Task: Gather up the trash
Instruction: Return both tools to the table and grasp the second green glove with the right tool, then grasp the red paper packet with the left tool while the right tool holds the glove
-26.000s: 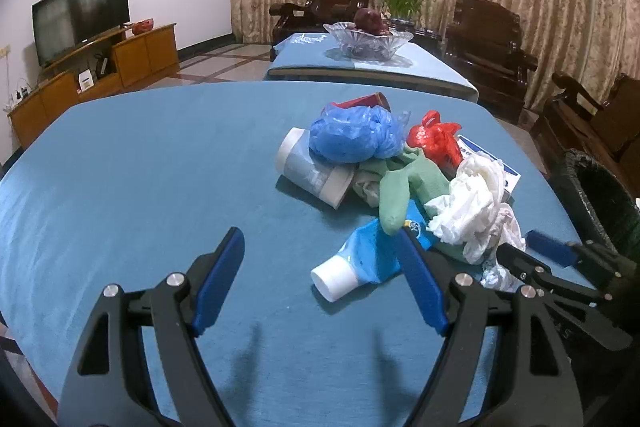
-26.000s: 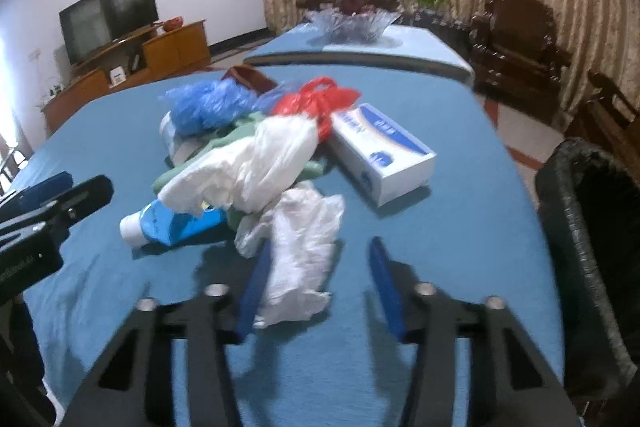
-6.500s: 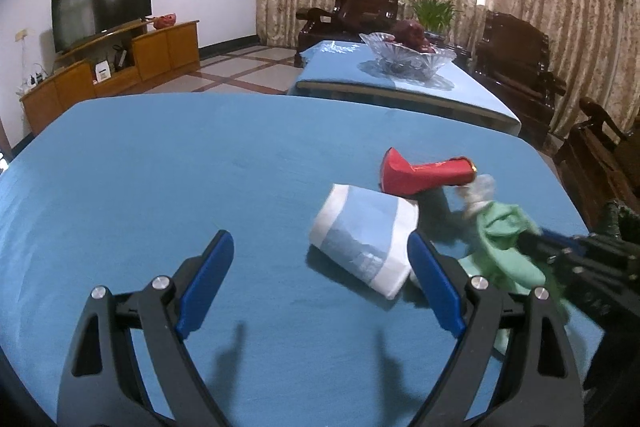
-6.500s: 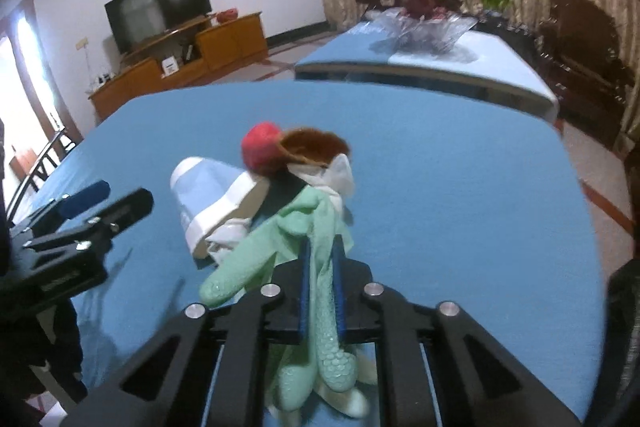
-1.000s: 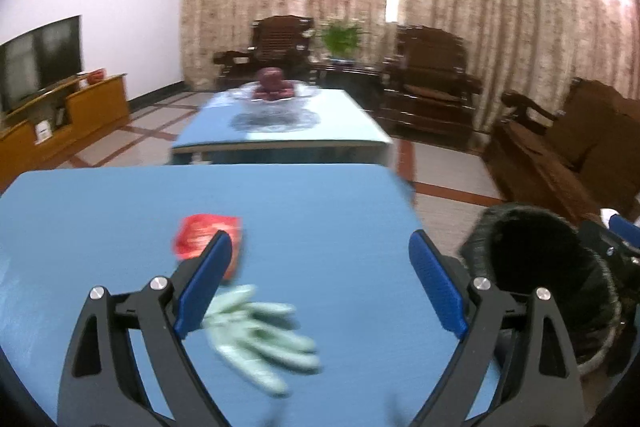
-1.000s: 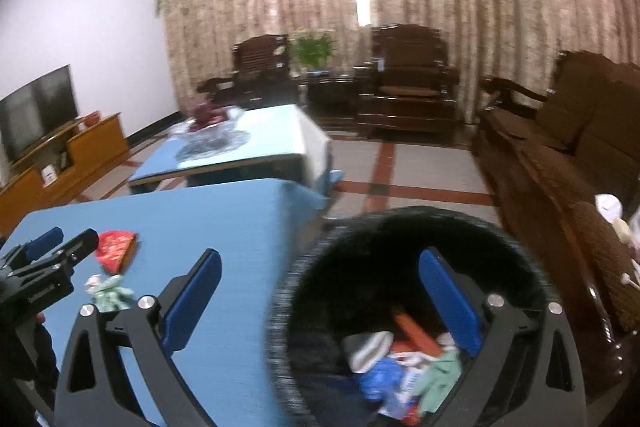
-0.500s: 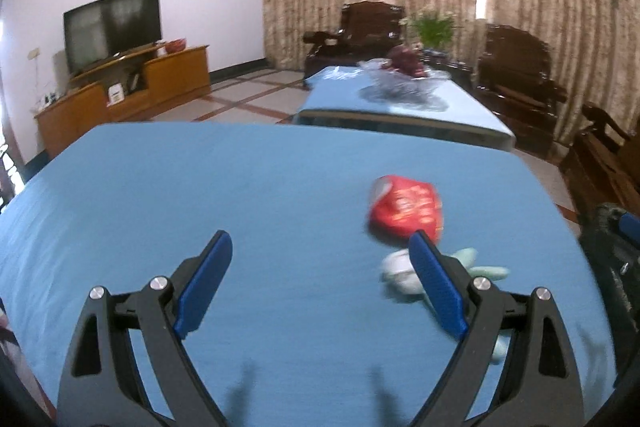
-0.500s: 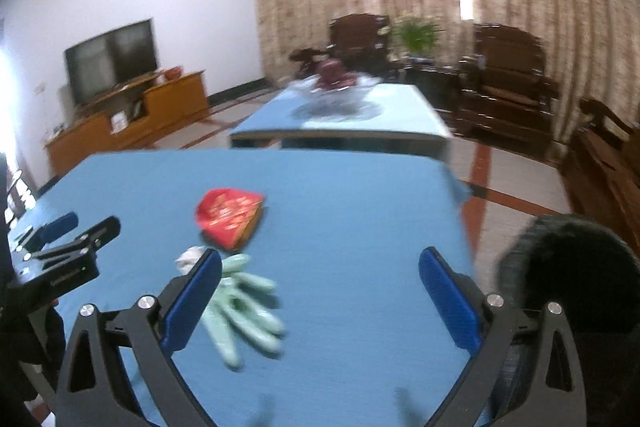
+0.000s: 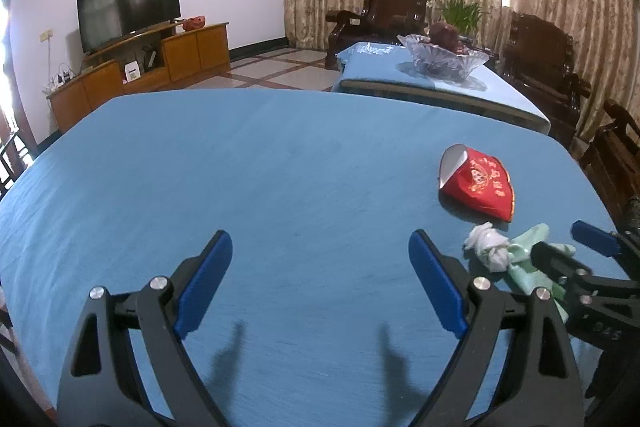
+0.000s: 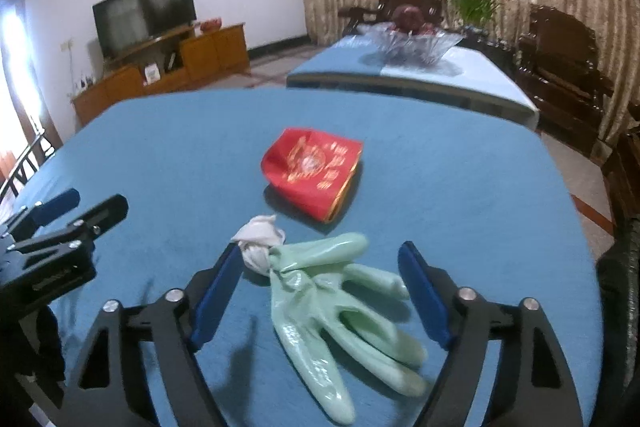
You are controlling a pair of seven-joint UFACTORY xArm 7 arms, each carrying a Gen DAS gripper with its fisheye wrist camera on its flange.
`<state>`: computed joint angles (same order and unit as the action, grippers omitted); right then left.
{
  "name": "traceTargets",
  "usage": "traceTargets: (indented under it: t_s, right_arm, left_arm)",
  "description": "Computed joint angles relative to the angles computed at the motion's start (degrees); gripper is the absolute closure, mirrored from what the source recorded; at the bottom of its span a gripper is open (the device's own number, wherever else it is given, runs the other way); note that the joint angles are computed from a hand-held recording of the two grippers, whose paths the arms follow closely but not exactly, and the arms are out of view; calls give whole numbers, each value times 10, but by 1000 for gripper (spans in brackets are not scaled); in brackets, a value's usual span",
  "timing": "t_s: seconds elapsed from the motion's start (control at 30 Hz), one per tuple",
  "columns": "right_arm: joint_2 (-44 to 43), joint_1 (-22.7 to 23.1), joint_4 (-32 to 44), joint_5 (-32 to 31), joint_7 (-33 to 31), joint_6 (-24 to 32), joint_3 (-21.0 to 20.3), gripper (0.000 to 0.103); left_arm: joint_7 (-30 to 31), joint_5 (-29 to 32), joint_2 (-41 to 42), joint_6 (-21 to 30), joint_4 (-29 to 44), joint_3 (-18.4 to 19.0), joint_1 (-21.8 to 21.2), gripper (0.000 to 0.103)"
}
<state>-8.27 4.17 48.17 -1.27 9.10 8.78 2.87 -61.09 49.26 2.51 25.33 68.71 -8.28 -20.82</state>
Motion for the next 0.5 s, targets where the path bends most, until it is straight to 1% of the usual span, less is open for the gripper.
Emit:
traceTargets:
  t_s: [0.03, 0.07, 0.13, 0.17, 0.23, 0.27, 0.33, 0.37, 0.4, 0.5]
  right_arm:
    - [8, 5, 6, 7, -9, 9, -2, 33]
    - [15, 7, 10, 11, -15, 13, -4, 40]
    - [35, 6, 32, 11, -19, 48, -4, 42]
    - [34, 9, 31, 23, -27, 46, -6, 43]
    - [35, 16, 31, 70, -64, 47, -15, 47]
    - [36, 16, 32, 76, -69, 49, -16, 52]
    - [35, 18, 32, 99, -95, 52, -19, 57]
    - [33, 17, 31, 102, -101, 53, -18, 62]
    - [31, 16, 30, 97, -102, 55, -16, 70]
    - [20, 17, 22, 106, -122, 55, -17, 83]
  left_arm:
    - [-1, 0, 1, 0, 0, 0, 0, 16]
    - [0, -1, 1, -2, -2, 1, 1, 16]
    - [2, -4, 3, -3, 0, 3, 2, 16]
    - [3, -5, 3, -4, -1, 4, 2, 16]
    - [1, -7, 5, -4, 1, 3, 2, 16]
    - [0, -7, 7, -4, 4, 3, 1, 16]
    - [1, -8, 10, -3, 6, 4, -1, 16]
    - [1, -9, 10, -4, 6, 5, -1, 16]
    - [5, -14, 11, -4, 7, 5, -2, 16]
    - [7, -22, 14, -2, 14, 5, -5, 16]
